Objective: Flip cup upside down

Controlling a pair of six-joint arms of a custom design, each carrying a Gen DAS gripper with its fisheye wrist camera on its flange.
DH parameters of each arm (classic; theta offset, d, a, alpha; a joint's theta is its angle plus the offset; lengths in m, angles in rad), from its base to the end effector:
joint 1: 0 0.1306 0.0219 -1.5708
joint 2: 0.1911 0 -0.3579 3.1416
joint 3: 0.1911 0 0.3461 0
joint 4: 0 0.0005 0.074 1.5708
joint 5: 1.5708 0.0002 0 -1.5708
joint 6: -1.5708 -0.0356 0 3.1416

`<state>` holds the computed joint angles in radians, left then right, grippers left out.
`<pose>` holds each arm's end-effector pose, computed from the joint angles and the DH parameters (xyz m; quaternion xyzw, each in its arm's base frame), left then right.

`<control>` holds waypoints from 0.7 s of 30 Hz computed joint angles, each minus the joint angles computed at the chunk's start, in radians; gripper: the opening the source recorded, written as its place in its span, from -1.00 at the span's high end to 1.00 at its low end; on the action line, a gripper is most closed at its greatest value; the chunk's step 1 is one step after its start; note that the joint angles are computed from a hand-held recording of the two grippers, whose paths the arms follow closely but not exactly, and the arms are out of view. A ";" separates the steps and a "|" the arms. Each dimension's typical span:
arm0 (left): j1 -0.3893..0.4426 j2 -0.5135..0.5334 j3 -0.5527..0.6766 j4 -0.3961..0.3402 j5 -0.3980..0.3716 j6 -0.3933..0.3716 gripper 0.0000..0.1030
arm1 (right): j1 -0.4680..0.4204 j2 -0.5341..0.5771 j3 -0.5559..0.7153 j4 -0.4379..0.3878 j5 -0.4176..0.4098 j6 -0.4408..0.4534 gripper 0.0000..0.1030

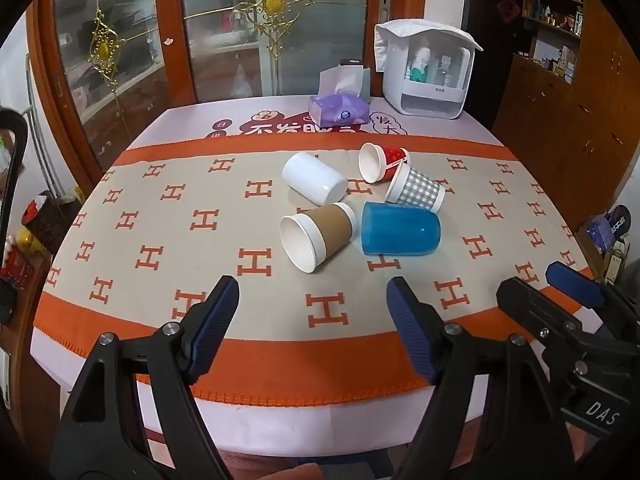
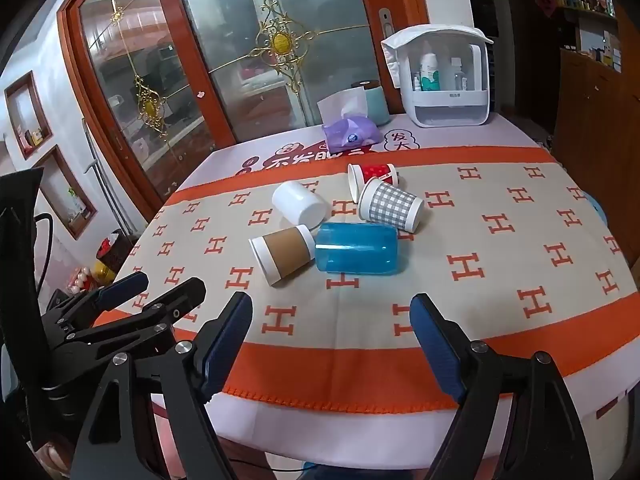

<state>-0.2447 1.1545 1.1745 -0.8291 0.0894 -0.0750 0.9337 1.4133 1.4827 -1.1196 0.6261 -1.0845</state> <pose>0.3517 -0.0916 0.4070 0.1640 0.9130 -0.0728 0.3665 0.2731 0.3331 0.4230 0.1483 0.9108 0.0487 0.3823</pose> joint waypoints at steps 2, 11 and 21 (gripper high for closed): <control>0.002 -0.001 0.000 0.000 0.009 0.003 -0.44 | -0.001 0.001 0.001 -0.002 -0.002 0.000 -0.60; -0.021 0.008 0.008 -0.004 0.007 -0.008 -0.44 | -0.004 0.005 0.014 -0.008 -0.010 0.001 -0.60; -0.008 0.027 0.008 -0.005 0.040 -0.019 -0.44 | -0.011 0.003 -0.018 0.017 -0.017 0.002 -0.60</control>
<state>-0.2525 1.1816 1.1824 -0.8344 0.1297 -0.0940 0.9228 1.4162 1.4647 -1.1022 0.6090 -1.0825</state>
